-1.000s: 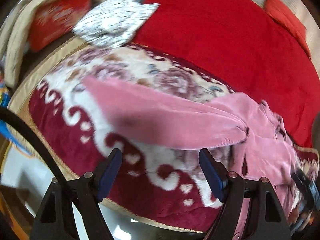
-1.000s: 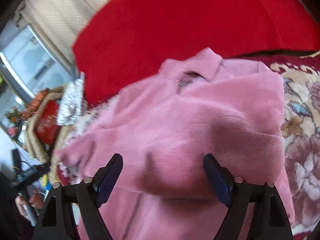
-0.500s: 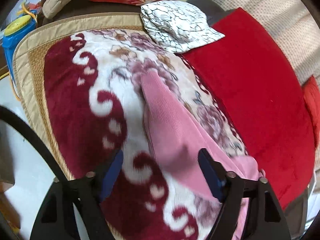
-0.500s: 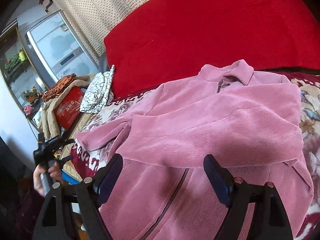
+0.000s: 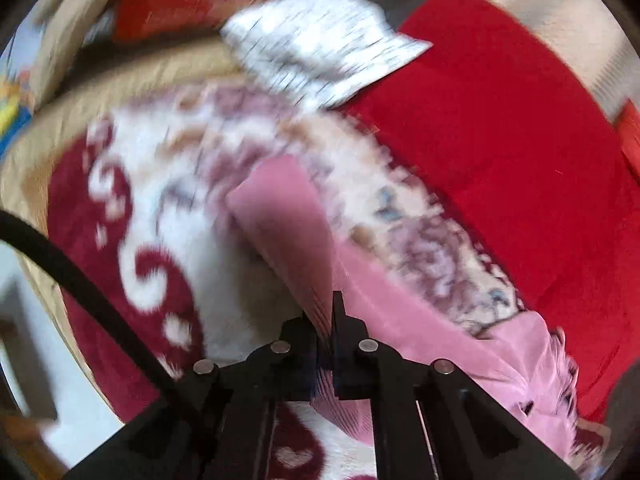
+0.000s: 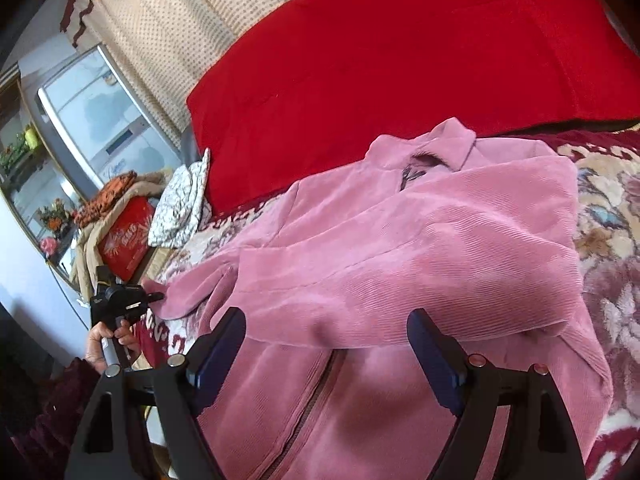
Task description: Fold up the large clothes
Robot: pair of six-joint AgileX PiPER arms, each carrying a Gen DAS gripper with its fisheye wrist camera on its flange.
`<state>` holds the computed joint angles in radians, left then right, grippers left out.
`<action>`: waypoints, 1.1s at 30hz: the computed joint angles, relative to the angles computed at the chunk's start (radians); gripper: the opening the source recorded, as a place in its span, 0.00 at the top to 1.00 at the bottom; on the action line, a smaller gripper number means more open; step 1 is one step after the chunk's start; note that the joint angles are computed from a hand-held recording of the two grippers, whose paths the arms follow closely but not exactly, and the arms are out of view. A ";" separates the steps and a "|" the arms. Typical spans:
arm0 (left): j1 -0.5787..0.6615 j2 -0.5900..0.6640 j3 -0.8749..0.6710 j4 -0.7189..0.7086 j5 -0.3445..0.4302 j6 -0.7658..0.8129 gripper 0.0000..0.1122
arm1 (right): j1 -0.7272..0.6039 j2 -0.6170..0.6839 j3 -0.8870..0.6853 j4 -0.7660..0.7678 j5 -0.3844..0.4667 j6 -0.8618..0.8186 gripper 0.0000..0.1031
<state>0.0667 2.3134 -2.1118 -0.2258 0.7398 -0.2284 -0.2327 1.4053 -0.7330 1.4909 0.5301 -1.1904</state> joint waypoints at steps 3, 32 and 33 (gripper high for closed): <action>-0.056 -0.117 0.085 0.027 -0.066 0.073 0.96 | -0.049 -0.028 0.024 0.032 0.019 -0.031 0.17; -0.473 -0.205 -0.119 0.067 0.210 0.252 0.34 | -0.658 -0.147 0.093 -0.048 0.427 0.038 0.17; -0.458 -0.189 -0.117 0.093 0.223 0.233 0.34 | -0.633 -0.145 0.095 -0.046 0.414 0.040 0.17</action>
<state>-0.3911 2.1246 -2.2290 -0.1324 0.9629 0.0049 -0.8660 1.2601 -0.6385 1.4446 0.9439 -1.1503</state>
